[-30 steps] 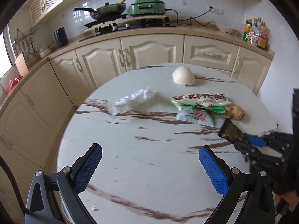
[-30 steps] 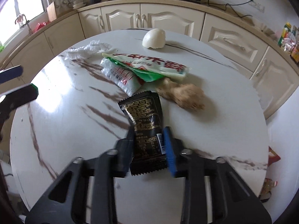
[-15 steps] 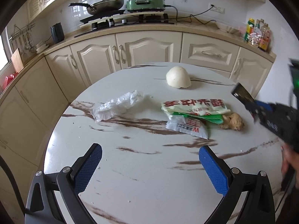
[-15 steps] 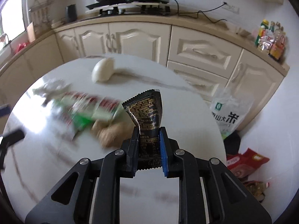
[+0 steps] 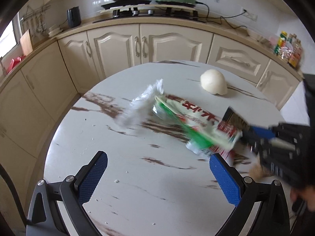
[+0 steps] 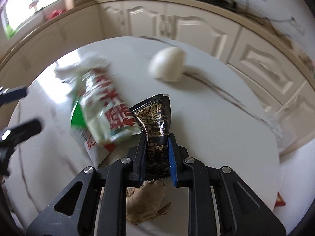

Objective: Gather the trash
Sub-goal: 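Grasp the dark snack wrapper with the right tool while the left tool grasps the white-green noodle packet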

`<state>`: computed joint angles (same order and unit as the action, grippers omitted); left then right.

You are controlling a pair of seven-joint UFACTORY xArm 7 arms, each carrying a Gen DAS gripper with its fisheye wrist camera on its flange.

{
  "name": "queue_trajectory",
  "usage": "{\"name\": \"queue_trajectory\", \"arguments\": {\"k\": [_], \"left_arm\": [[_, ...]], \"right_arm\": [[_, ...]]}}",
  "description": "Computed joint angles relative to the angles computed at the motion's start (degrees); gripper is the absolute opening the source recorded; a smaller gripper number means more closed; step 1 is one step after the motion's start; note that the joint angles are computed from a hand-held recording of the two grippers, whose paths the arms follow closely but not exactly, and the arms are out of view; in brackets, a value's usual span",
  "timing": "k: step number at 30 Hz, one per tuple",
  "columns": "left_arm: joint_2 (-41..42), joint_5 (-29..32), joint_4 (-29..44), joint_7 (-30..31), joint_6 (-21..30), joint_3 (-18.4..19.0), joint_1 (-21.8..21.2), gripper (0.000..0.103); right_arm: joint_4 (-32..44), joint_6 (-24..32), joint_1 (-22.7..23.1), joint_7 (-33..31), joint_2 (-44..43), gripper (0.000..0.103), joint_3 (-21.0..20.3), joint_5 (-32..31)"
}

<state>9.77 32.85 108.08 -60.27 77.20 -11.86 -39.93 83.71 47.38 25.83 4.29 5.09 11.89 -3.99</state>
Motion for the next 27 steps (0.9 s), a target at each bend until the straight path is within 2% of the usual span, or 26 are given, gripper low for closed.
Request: {"name": "queue_trajectory", "arguments": {"k": [4,6,9,11,14,16,17,18,19,21,25,27], "left_arm": [[-0.58,-0.15,-0.55,-0.39,1.34,0.28,0.56,0.102],[-1.41,-0.35,-1.32,-0.58,1.29,0.25,1.08,0.102],[-2.35,-0.86,-2.21,-0.82,0.64,0.01,2.06,0.102],[-2.3,-1.26,-2.05,-0.12,0.05,-0.2,2.66,0.102],[0.81,-1.99,1.28,3.14,1.02,-0.19,2.83,0.102],[3.67,-2.37,4.39,5.24,3.15,0.42,2.03,0.1],[4.69,-2.54,5.32,5.79,3.79,0.9,1.58,0.095],[5.34,-2.86,6.16,6.26,4.15,1.32,1.23,0.08],[5.14,-4.44,5.56,6.78,3.19,2.8,0.47,0.071],[2.29,-6.64,1.0,5.92,-1.93,1.94,2.55,0.066],[-1.16,-6.4,-3.2,6.72,-5.84,1.42,3.7,0.059],[-3.87,-6.89,-6.3,7.0,-9.02,0.77,4.66,0.035]], "right_arm": [[-0.94,0.43,1.97,-4.09,-0.81,0.019,2.31,4.58],[-1.39,0.26,3.13,-3.95,-1.11,0.019,2.82,4.3],[-2.56,0.43,3.71,-7.03,-2.41,0.019,3.4,10.09],[-3.75,-0.16,4.22,-4.8,-3.59,0.019,3.35,8.7],[-5.79,-0.32,4.15,5.48,-6.24,0.019,2.88,-0.91],[-7.17,-1.14,3.37,6.91,-7.62,0.02,2.46,-0.25],[-7.49,-1.21,3.06,7.38,-8.06,0.02,2.45,-0.66],[-8.11,-1.7,2.87,7.64,-8.58,0.019,2.5,-0.49],[-8.28,-1.9,2.73,7.44,-8.64,0.019,2.55,-0.06],[-7.21,-1.64,2.72,7.77,-7.6,0.019,2.9,-0.43],[-7.07,-2.15,2.78,8.04,-7.23,0.019,3.02,-0.08],[-6.87,-2.36,2.73,8.26,-7.34,0.019,2.94,0.05]]}}
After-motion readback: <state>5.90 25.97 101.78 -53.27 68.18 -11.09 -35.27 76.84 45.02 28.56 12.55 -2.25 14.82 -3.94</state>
